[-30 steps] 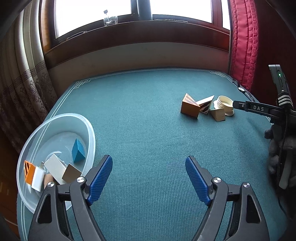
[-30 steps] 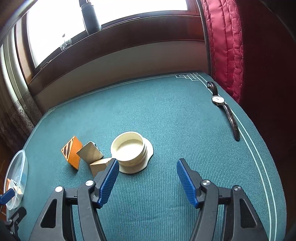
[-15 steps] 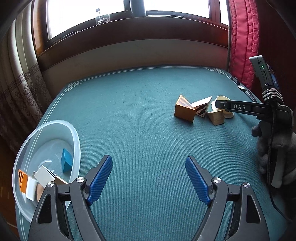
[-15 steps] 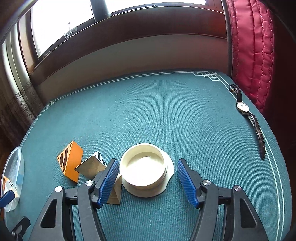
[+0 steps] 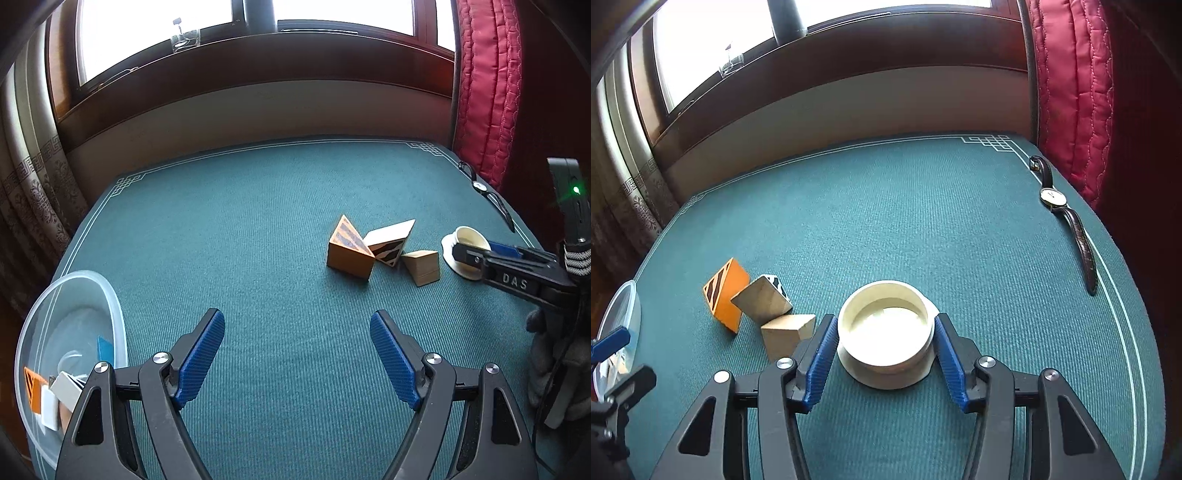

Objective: Organize rigid objects
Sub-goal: 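Grasp the cream round container by its rim with the right tool, then grasp the orange striped triangle with the left tool while the right holds the container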

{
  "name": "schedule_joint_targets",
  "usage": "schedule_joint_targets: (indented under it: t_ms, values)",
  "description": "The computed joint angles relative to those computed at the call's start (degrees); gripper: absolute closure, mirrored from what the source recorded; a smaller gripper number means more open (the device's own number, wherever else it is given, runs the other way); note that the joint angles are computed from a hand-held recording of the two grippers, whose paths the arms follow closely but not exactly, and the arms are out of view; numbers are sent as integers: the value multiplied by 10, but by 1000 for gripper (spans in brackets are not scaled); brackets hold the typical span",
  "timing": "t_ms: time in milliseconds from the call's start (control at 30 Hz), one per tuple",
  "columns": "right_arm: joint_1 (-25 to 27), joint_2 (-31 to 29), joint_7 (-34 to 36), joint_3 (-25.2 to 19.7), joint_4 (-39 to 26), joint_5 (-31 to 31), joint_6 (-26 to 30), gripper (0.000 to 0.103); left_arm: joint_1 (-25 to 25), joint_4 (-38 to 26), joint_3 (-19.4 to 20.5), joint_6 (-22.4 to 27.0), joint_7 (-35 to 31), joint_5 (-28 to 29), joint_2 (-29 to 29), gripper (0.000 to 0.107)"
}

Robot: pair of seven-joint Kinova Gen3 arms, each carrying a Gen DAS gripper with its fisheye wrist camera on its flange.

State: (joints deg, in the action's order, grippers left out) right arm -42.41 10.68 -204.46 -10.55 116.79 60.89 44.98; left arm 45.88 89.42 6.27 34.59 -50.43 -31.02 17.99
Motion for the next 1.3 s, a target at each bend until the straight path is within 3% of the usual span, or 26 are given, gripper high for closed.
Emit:
schedule_joint_targets:
  t_ms: [300,733,900,1033,1300]
  values:
    - [-25,-35,-61,-34,53,15,5,48,18,-74,-11,17,-3,14,57,26]
    - [-23,-31,-81,-41,55,31,11,48,38,-168,-45,39,16,57,129,28]
    - [-21,-34,-87,-40,60,37,3,48,26,-180,-37,36,5,77,145,63]
    - [-18,-36,-94,-41,64,43,-2,48,37,-158,-51,9,5,70,141,78]
    - [-17,-34,-92,-41,63,43,-1,48,40,-132,-58,-16,10,76,124,78]
